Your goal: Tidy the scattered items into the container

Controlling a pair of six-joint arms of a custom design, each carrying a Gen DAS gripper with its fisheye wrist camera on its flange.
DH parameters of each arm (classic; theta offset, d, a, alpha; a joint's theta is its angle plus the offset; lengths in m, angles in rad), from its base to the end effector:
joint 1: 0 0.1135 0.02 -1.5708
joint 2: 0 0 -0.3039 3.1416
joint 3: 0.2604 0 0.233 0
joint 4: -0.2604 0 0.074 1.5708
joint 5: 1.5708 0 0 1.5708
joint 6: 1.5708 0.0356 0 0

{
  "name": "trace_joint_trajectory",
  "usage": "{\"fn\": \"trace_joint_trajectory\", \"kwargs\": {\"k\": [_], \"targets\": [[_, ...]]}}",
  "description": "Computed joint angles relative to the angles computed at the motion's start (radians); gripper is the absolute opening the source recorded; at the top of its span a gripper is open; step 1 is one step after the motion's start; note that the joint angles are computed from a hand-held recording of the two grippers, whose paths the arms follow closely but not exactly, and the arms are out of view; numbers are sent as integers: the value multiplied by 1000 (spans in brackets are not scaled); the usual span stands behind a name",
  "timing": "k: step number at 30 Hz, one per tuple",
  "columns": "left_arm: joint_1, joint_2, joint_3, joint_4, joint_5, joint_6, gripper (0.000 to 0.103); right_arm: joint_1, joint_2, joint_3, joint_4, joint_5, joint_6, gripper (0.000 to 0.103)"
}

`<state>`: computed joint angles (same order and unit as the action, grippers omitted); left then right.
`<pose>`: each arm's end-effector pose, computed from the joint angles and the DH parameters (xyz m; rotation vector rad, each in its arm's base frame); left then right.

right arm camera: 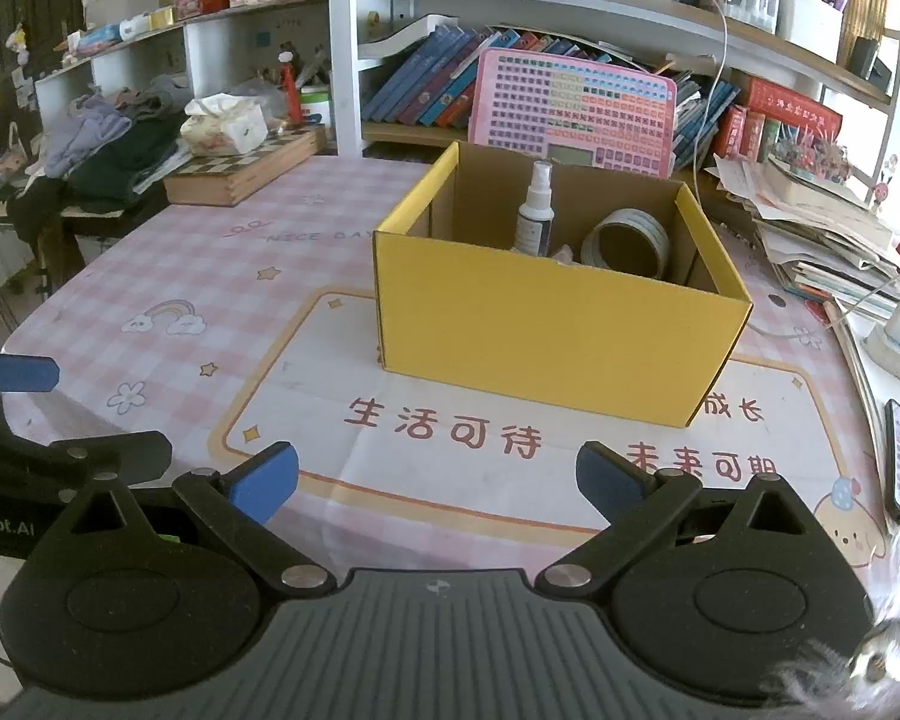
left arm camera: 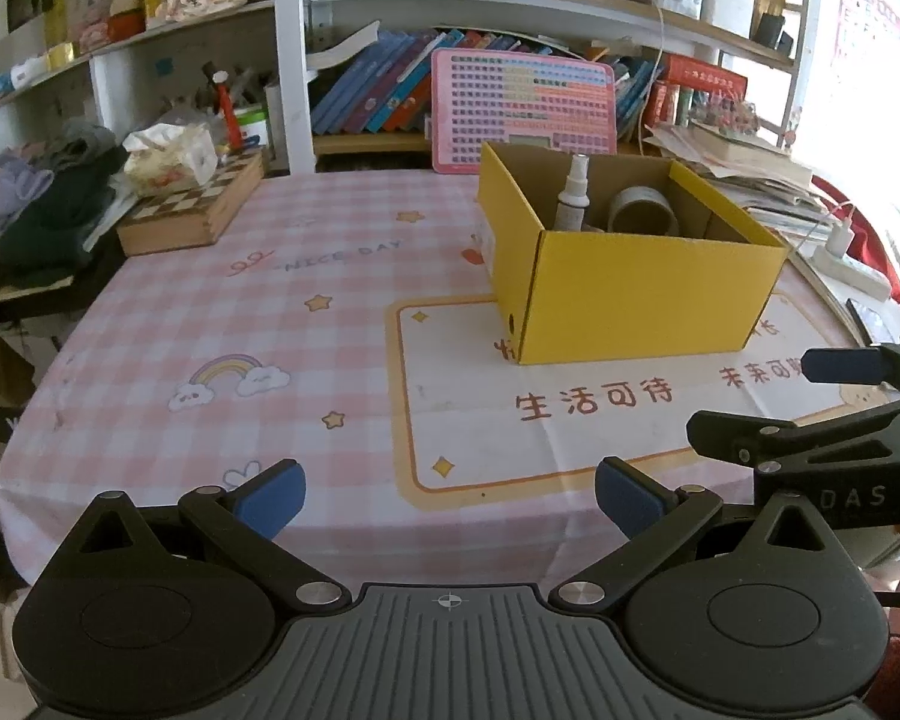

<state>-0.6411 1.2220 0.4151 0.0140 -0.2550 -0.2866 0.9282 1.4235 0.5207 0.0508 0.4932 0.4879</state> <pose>0.1587 -0.1072 0.2008 0.2908 2.3188 -0.1603 0.1521 0.1751 0.1952 -0.2885 2.2803 0.1216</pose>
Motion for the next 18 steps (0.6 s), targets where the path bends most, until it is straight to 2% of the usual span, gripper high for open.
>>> {"fn": "trace_joint_trajectory", "kwargs": {"k": [18], "targets": [[-4, 15, 0, 3, 4, -14, 103, -1, 5, -10, -3, -6, 13, 100]]}}
